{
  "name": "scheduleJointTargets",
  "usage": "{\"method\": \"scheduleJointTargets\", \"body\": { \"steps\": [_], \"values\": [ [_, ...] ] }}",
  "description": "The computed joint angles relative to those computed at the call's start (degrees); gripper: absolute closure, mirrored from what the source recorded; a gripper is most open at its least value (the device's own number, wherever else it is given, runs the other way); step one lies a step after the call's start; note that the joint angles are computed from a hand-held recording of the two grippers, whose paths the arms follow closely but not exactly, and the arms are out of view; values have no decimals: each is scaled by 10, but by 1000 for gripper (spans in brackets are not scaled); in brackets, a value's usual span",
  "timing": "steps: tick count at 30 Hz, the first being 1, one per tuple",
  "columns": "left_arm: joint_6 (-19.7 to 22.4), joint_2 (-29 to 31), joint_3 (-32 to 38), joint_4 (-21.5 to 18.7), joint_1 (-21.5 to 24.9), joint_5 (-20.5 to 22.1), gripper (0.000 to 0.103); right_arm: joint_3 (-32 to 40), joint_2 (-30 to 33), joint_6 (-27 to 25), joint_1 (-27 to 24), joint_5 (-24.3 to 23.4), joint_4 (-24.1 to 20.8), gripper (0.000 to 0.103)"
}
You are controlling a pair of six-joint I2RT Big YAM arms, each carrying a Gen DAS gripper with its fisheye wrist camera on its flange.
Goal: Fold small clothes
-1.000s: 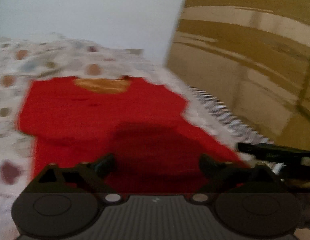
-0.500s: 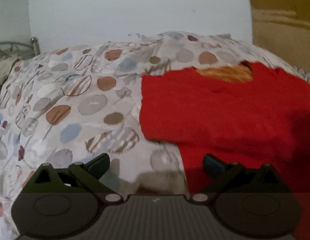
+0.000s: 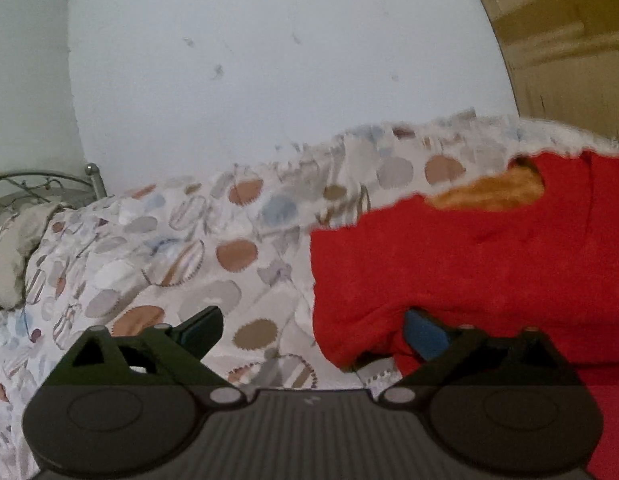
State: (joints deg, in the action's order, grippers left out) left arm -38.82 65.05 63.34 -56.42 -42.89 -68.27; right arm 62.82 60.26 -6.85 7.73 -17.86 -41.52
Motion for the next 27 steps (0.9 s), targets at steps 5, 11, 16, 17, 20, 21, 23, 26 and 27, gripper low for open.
{"method": "scheduleJointTargets", "body": {
  "steps": [5,11,16,17,20,21,23,26,27],
  "values": [
    [-3,-22,-7,21,6,23,12,-6,-3,3,-1,-3,8,0],
    [-31,-15,-8,-45,-7,59,11,-9,-4,6,-2,-5,13,0],
    [-42,10,7,-73,2,61,3,-11,-5,10,-3,-7,16,0],
    [-30,14,8,-64,8,60,2,-11,-5,10,-3,-8,16,0],
    [-4,21,13,-39,21,41,6,-12,-6,11,-3,-9,18,0],
    [2,22,15,-32,23,29,8,-13,-6,12,-4,-10,19,0],
    [27,18,10,0,26,7,11,-12,-5,15,-5,-13,20,0],
    [50,5,-1,43,31,-19,28,-11,-3,18,-6,-18,20,0],
    [59,-3,-9,62,30,-23,43,-12,-3,18,-8,-21,21,0]
  ]
}}
